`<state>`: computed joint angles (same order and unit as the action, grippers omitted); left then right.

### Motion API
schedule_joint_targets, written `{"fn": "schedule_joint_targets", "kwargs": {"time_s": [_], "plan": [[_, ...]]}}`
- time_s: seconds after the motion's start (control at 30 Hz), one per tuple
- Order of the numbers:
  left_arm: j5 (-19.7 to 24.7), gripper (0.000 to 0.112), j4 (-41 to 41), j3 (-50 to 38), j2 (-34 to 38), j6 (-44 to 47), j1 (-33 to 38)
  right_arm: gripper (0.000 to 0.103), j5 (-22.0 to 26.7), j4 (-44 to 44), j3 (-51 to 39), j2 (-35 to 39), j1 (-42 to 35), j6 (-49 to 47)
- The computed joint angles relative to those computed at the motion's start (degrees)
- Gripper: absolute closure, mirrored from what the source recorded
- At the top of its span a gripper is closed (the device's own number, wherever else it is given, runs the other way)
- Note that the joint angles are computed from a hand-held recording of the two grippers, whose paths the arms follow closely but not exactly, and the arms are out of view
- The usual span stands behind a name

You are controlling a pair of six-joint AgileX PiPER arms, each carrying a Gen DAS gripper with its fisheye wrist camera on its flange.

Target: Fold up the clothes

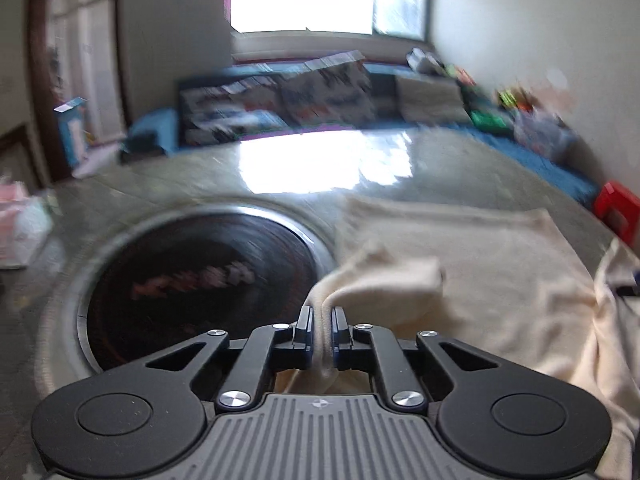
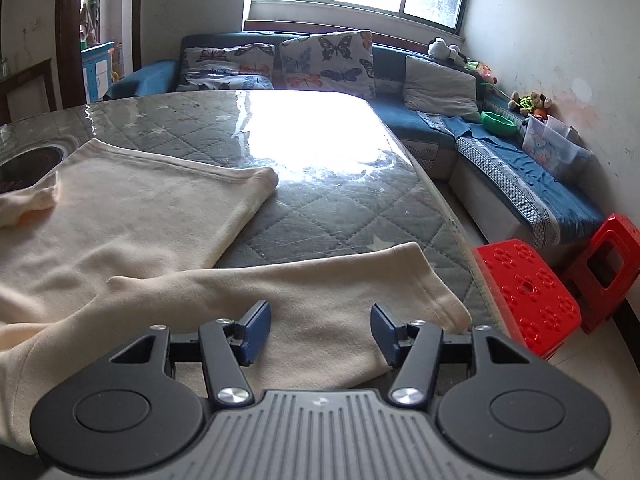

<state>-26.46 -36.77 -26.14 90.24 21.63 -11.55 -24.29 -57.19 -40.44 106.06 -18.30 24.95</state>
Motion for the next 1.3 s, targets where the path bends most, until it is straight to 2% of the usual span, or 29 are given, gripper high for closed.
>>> {"fn": "schedule_joint_targets", "kwargs": {"time_s": [0.1, 0.2, 0.23, 0.33, 0.37, 0.43, 0.47, 0.63, 0.77, 0.9, 1.0, 1.07, 1.3], "plan": [[-9.92, 0.103, -14.39, 4.06, -2.75, 3.25, -3.59, 0.044, 0.46, 1.22, 0.25, -0.35, 0.33, -1.28], [-14.77, 0.103, -26.34, 6.84, -4.49, 6.24, -5.24, 0.042, 0.51, 0.59, -0.19, -0.20, 0.09, -0.60], [-15.22, 0.102, -29.23, 7.45, -4.58, 7.07, -5.01, 0.041, 0.52, 1.26, -0.11, -0.19, 0.27, -1.20], [-9.84, 0.096, -29.29, 9.23, -5.36, 7.25, 1.20, 0.040, 0.57, 3.39, 0.23, -0.28, 0.81, -3.38], [-9.56, 0.093, -31.05, 9.54, -5.21, 8.65, 1.77, 0.040, 0.58, 3.90, 0.34, -0.32, 0.92, -3.92], [-11.71, 0.089, -34.91, 10.29, -5.22, 11.74, 0.45, 0.040, 0.90, 6.76, 0.96, -0.58, 1.18, -6.86], [-12.78, 0.091, -36.39, 10.98, -6.25, 12.83, -1.05, 0.040, 1.03, 8.99, 1.39, -0.70, 1.25, -9.14], [-13.88, 0.091, -41.24, 12.98, -13.76, 20.37, -11.75, 0.040, 2.45, 10.05, 2.77, -2.22, -0.36, -11.17], [-10.30, 0.090, -36.81, 12.79, -15.50, 21.16, -21.57, 0.040, 3.30, 11.45, 3.82, -3.35, -1.80, -13.58], [-9.20, 0.091, -26.82, 10.75, -8.82, 13.90, -27.56, 0.040, 3.00, 6.54, 3.70, -3.54, -4.32, -8.95], [-5.97, 0.092, -17.50, 10.71, -7.12, 7.41, -27.90, 0.040, 3.46, 2.38, 2.86, -3.85, -5.81, -4.50], [-4.31, 0.092, -10.78, 10.58, -5.85, 2.59, -28.07, 0.043, 3.68, 3.28, 1.91, -3.37, -6.08, -4.74], [-3.08, 0.093, -7.67, 11.41, -4.27, 0.11, -32.48, 0.057, 3.51, -0.03, -5.22, 2.43, -6.18, 5.12]]}}
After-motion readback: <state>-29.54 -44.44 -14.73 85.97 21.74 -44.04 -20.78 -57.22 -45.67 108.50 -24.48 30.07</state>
